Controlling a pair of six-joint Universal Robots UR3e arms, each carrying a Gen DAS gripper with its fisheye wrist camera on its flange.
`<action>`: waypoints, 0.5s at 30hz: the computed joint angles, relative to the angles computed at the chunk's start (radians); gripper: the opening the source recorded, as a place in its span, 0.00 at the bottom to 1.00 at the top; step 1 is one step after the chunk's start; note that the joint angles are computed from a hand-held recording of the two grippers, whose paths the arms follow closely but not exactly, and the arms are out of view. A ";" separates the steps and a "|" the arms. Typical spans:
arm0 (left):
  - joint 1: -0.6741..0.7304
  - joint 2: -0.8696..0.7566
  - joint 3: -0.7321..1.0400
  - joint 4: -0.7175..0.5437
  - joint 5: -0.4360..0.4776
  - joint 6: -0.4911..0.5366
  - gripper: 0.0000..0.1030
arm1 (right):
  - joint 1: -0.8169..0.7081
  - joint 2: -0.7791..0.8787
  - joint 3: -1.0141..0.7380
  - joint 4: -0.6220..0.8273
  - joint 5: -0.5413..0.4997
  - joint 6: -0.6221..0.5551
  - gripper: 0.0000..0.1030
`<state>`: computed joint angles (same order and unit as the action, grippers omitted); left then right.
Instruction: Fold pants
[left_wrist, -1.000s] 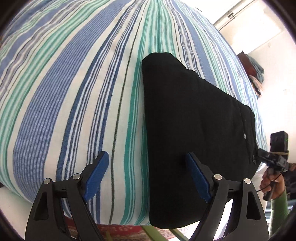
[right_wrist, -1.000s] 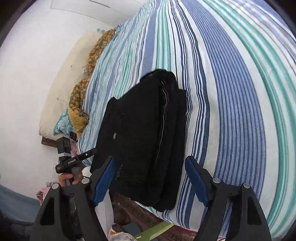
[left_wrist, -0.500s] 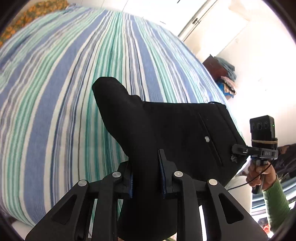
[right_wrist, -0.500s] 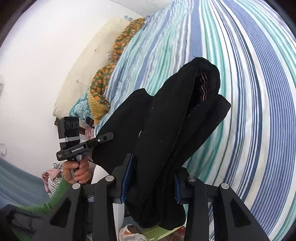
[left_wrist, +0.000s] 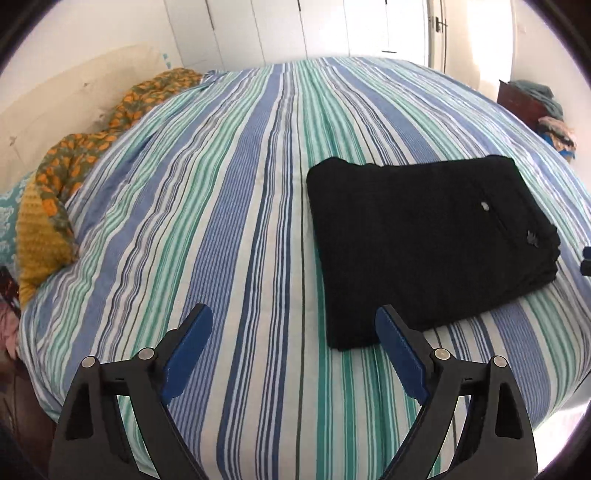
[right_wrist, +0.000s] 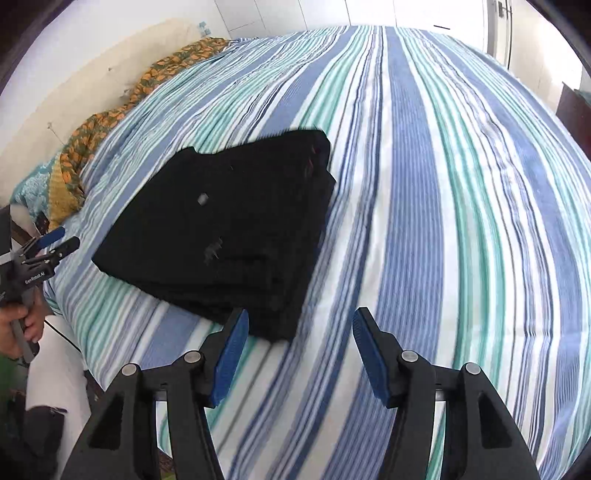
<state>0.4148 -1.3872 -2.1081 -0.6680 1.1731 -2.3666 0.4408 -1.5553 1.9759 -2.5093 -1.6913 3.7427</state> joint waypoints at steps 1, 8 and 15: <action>0.025 0.060 -0.048 -0.012 -0.008 0.019 0.93 | 0.032 -0.039 0.038 0.010 -0.039 0.033 0.77; -0.023 0.153 -0.076 -0.037 0.039 -0.043 0.97 | 0.284 -0.046 -0.035 0.163 -0.292 0.324 1.00; 0.018 0.257 -0.090 -0.130 -0.015 -0.040 0.97 | 0.386 0.059 -0.158 0.210 -0.374 0.453 1.00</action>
